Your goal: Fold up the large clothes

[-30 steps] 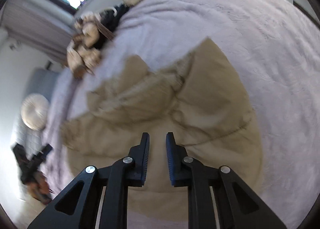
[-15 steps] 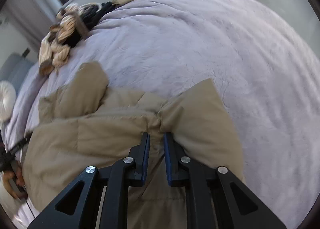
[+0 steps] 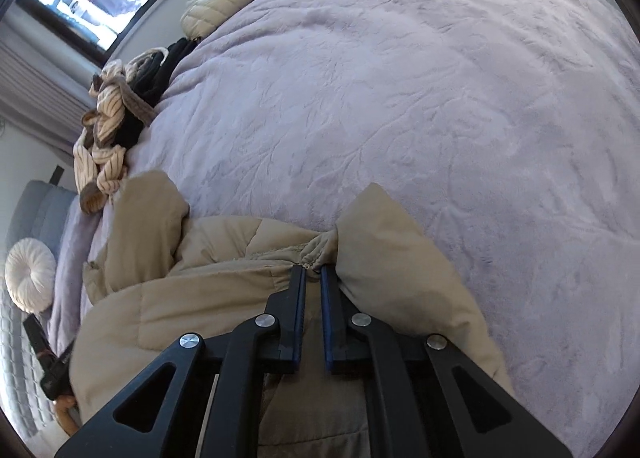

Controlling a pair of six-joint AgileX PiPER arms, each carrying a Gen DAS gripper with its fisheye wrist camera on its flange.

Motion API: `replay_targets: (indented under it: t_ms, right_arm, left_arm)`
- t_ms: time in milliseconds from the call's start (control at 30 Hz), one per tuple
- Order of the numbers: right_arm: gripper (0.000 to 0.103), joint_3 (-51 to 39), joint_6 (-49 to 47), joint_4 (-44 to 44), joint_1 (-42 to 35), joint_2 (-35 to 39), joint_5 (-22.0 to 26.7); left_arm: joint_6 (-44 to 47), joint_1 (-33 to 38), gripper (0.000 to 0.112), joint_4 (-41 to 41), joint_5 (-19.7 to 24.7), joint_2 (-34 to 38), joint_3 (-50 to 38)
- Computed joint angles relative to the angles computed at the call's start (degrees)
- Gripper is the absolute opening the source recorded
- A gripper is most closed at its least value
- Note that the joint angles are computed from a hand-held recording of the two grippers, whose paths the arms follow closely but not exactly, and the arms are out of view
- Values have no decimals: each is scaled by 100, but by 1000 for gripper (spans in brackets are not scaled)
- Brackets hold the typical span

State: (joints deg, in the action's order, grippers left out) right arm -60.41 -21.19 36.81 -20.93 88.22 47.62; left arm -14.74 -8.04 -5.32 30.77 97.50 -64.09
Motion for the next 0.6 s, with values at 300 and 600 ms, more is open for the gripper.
replay_targets:
  t_ms: [300, 600]
  right_arm:
    - [11, -278, 1133, -1292, 96, -733, 314]
    - [11, 187, 1221, -1733, -16, -1928, 1106]
  left_arm:
    - [217, 670, 74, -116, 658, -1216, 229]
    - [-1566, 735, 74, 1246, 651, -522, 489]
